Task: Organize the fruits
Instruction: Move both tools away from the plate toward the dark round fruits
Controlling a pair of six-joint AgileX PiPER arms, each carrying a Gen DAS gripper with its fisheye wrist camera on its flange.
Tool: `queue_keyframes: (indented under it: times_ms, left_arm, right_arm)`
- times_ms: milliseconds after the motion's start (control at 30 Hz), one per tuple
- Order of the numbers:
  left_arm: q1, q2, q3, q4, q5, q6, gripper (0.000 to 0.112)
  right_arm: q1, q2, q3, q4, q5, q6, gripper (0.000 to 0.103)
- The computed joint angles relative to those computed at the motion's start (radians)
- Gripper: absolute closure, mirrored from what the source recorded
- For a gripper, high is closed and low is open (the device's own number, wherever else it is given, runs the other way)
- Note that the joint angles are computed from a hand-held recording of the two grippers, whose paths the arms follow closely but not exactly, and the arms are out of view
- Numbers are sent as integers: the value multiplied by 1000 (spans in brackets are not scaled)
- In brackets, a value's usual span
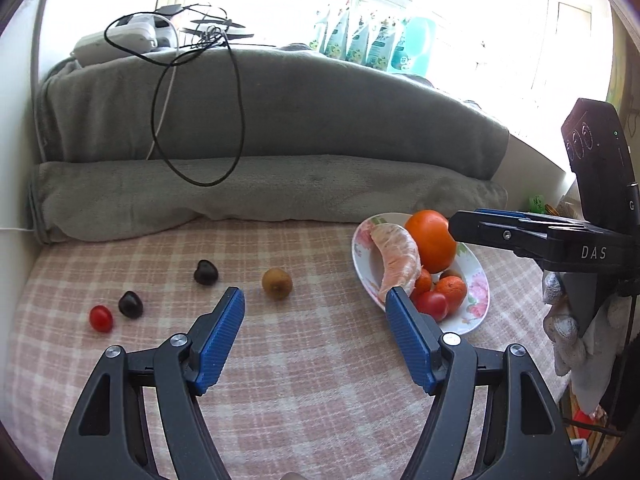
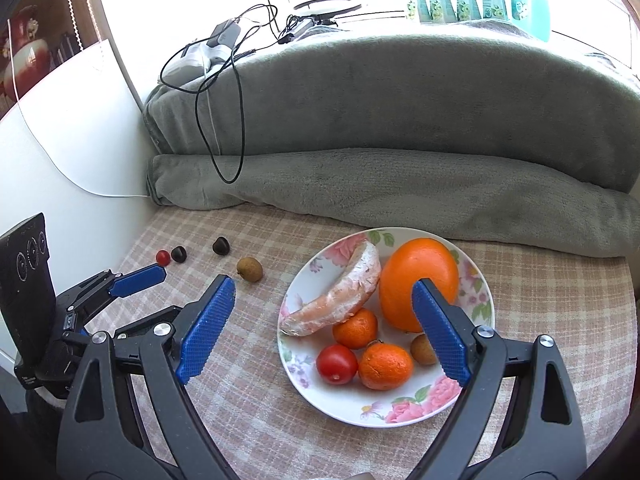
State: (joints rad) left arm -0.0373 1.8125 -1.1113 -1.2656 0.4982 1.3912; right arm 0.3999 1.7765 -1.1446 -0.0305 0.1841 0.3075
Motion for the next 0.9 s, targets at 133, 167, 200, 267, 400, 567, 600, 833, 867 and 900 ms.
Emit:
queue_keyframes:
  times_ms: [133, 167, 200, 267, 400, 567, 600, 833, 867, 900]
  left_arm:
    - [41, 13, -17, 9, 4, 4, 39]
    - [51, 17, -22, 12, 5, 3, 39]
    - [61, 22, -28, 16, 8, 2, 39]
    - [79, 33, -41, 27, 10, -4, 39]
    - [110, 54, -66, 51, 16, -17, 39]
    - [152, 82, -95, 82, 29, -27, 39]
    - [160, 89, -103, 93, 33, -33, 39]
    - [199, 147, -173, 175, 53, -83, 46]
    - [202, 158, -188, 191, 56, -95, 49]
    - [205, 168, -202, 203, 61, -106, 50]
  right_arm:
    - [25, 34, -53, -32, 21, 29, 11]
    - [31, 43, -67, -33, 27, 30, 11]
    - [36, 53, -80, -32, 32, 29, 11]
    - [47, 72, -107, -29, 42, 25, 11]
    - [70, 114, -170, -31, 69, 25, 11]
    - [93, 166, -251, -17, 99, 10, 11]
    - [98, 177, -270, -23, 106, 15, 11]
    - [126, 264, -402, 3, 160, -17, 11]
    - [129, 278, -423, 11, 169, -26, 11]
    - [132, 293, -446, 14, 180, -32, 11]
